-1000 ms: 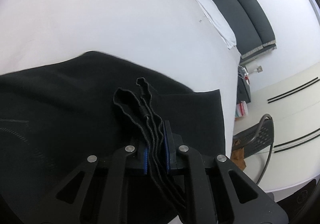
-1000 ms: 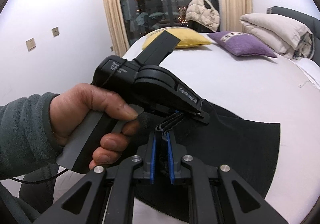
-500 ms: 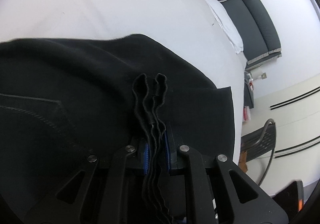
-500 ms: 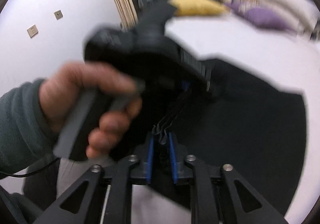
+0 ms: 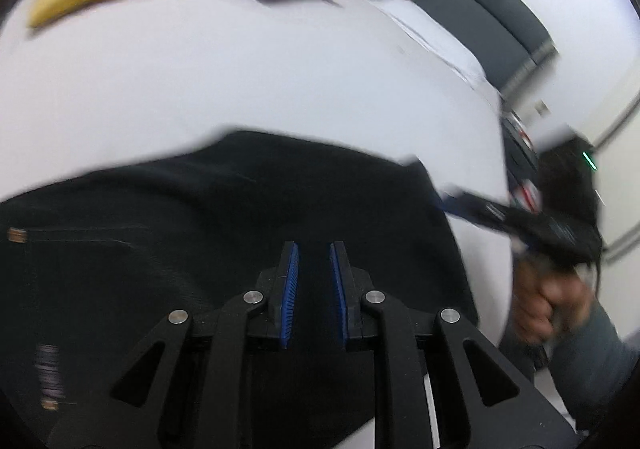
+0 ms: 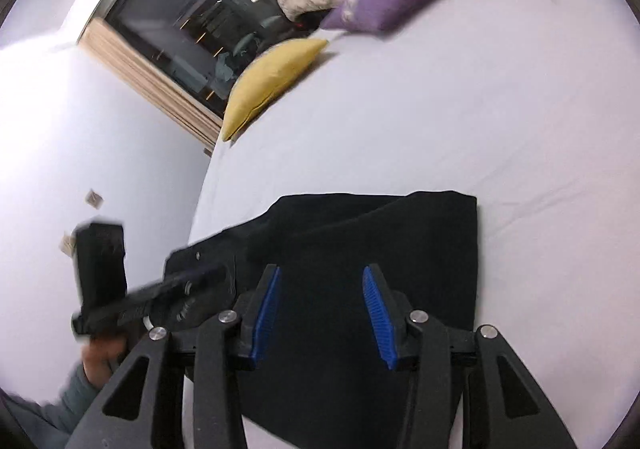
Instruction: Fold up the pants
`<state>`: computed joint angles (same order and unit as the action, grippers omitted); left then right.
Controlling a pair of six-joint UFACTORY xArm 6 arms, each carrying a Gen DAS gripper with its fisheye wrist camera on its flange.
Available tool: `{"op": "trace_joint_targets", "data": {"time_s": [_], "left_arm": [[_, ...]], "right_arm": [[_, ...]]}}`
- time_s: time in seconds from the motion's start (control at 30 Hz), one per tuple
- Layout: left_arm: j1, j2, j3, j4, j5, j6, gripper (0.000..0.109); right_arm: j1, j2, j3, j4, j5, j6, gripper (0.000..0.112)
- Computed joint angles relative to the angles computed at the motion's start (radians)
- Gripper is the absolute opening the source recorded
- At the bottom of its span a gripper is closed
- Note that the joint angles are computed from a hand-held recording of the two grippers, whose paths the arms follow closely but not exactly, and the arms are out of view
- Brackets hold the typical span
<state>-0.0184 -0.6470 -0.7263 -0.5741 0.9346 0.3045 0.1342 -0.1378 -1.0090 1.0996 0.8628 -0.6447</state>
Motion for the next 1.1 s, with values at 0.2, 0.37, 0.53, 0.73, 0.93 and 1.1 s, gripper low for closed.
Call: {"op": "trace_joint_targets", "data": {"time_s": [0.2, 0.37, 0.53, 0.73, 0.93, 1.1], "left_arm": [[-0.048, -0.094, 0.193, -0.058, -0.062, 0.025, 0.015], [0.033, -0.230, 0.255, -0.070, 0.014, 0.068, 0.016], [0.024, -0.284, 0.276, -0.049, 0.014, 0.065, 0.016], [0.054, -0.364, 0.348, -0.069, 0.037, 0.048, 0.015], [0.016, -0.435, 0.393, -0.052, 0.013, -0.023, 0.016], [-0.051, -0.432, 0.397, 0.019, -0.026, -0.118, 0.016]], "right_arm": [[-0.028, 0.198, -0.097, 0.043, -0.037, -0.020, 0.021], [-0.056, 0.142, -0.074, 0.016, -0.051, 0.045, 0.023], [-0.081, -0.100, 0.117, 0.123, 0.213, -0.118, 0.043], [-0.111, -0.228, 0.334, 0.046, 0.215, -0.055, 0.028], [-0.145, -0.271, 0.259, 0.020, 0.279, -0.034, 0.032], [-0.024, -0.019, 0.040, 0.180, 0.218, -0.069, 0.067]]}}
